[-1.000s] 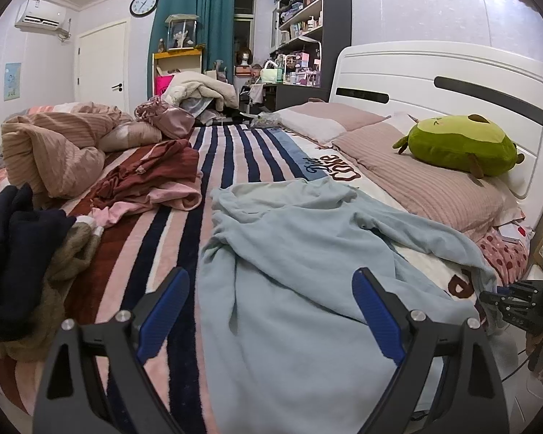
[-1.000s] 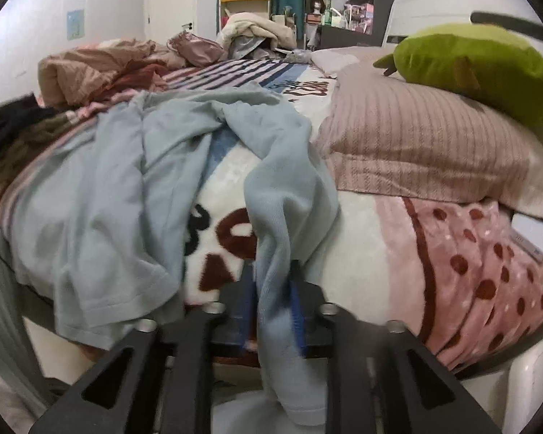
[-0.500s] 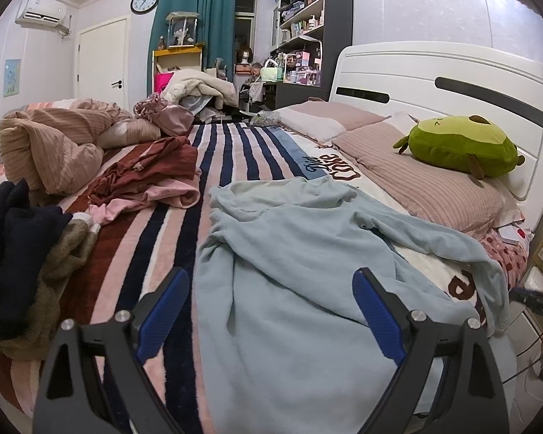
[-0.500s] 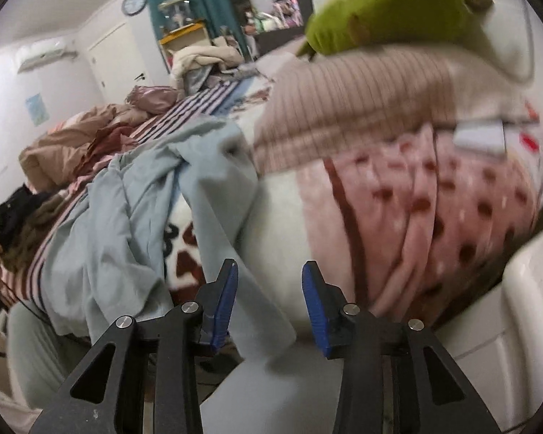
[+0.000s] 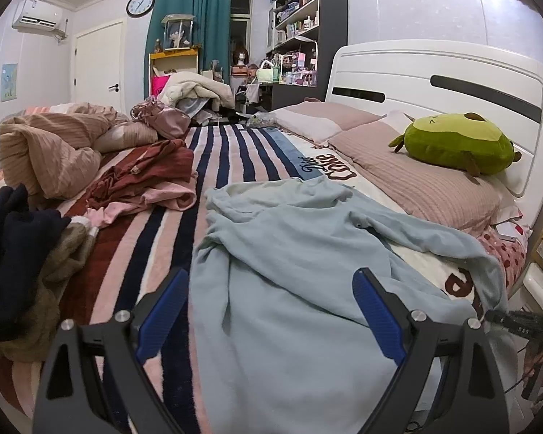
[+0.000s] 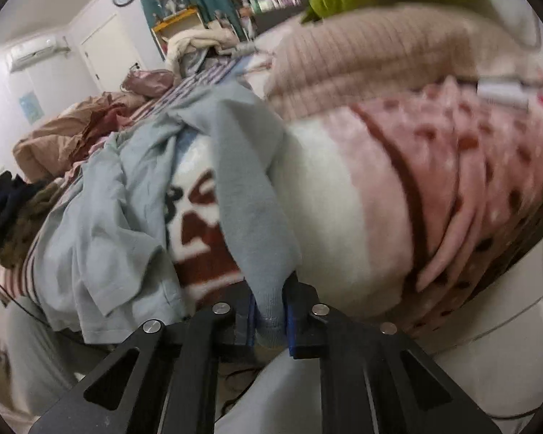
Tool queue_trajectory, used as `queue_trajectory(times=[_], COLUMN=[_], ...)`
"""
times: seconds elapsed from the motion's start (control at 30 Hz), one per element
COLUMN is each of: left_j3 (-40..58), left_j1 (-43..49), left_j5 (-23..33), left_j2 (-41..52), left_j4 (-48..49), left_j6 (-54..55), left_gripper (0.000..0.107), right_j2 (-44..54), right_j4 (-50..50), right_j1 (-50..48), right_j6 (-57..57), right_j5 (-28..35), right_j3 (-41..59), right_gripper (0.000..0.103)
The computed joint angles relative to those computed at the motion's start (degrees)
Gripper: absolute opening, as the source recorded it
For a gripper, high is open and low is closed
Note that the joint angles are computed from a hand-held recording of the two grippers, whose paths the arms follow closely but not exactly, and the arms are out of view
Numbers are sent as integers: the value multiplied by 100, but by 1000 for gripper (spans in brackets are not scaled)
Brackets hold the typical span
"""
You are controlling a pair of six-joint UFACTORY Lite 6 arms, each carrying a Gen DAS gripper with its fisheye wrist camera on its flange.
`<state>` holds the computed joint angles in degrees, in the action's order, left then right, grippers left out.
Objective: Fold small clothes
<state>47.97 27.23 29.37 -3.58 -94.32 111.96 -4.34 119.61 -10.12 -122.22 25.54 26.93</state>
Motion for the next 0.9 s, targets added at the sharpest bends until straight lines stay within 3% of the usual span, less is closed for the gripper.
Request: queue_trajectory(times=[0.13, 0.23, 0.4, 0.57, 0.73, 0.9], left_j3=[38, 56, 33, -47, -23, 52], left_j1=[188, 271, 433, 702, 1188, 1686], left_j5=[152, 239, 452, 624, 790, 1029], left_j2=[51, 110, 139, 79, 123, 259], left_j4=[16, -33, -55, -43, -59, -21], left_j6=[-46, -18, 17, 109, 256, 360], left_gripper=[90, 90, 90, 90, 90, 91], right_j2=[-1223, -1841, -2015, -1509, -359, 1304], right_j4=[1546, 1445, 2949, 4018, 3552, 2397], right_j1=[174, 242, 1092, 2395, 3605, 4512], right_j6=[-1440, -1491, -3120, -4113, -3531, -2408], right_j5=[-810, -1078, -1481, -1456, -1221, -1209], right_j3=[-178, 50, 812, 1608, 2484, 3541], right_gripper=[6, 6, 6, 6, 6, 6])
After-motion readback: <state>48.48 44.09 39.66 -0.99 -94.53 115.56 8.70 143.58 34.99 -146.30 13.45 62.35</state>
